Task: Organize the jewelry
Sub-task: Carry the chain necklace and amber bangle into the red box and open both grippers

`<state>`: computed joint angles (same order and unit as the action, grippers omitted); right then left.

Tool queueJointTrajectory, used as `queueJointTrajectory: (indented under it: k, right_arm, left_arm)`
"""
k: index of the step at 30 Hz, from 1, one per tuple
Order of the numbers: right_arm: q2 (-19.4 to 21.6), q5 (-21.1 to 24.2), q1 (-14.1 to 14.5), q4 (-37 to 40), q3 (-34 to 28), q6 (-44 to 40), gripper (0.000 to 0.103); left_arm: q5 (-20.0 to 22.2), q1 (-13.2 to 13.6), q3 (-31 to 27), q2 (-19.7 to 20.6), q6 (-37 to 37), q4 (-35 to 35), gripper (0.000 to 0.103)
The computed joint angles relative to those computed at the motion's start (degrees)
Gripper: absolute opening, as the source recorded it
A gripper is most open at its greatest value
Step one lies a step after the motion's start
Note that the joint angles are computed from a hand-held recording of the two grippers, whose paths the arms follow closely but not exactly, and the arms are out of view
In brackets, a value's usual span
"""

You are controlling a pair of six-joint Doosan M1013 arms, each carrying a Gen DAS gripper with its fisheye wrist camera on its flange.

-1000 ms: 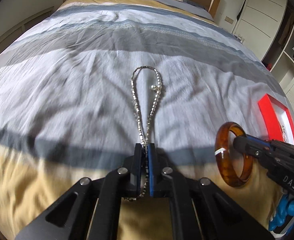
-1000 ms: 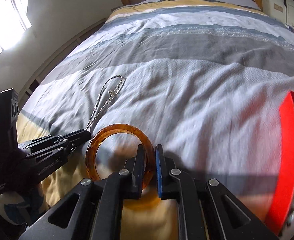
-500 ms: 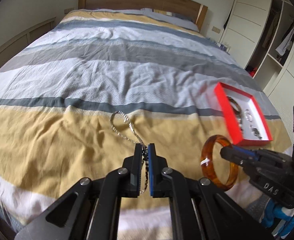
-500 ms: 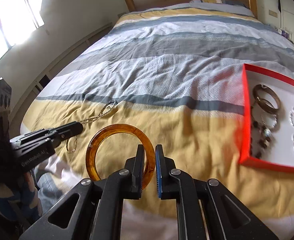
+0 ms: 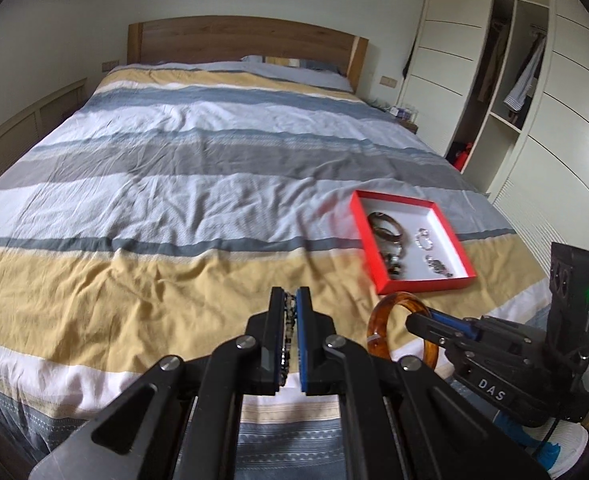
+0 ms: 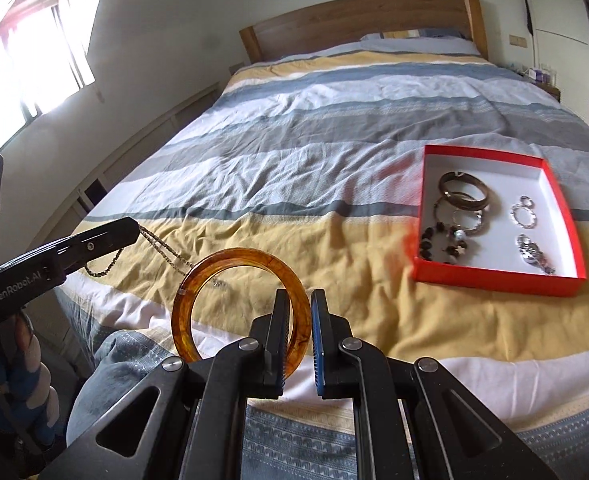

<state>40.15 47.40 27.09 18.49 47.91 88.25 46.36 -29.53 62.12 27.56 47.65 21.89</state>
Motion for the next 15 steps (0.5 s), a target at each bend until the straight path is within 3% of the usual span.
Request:
queueJointTrajectory:
  k: [8, 15]
  right_arm:
    - [-2.7, -4.7, -2.0, -1.2, 4.3, 2.9, 0.011]
    - [-0.5, -3.7, -4.9, -6.8, 1.1, 9.2, 0.011]
  left_arm:
    - [0.7, -1.5, -6.9, 3.3, 7.8, -3.6, 0.005]
    - [5.3, -1.5, -24.2, 13.0, 18.6, -10.4, 0.005]
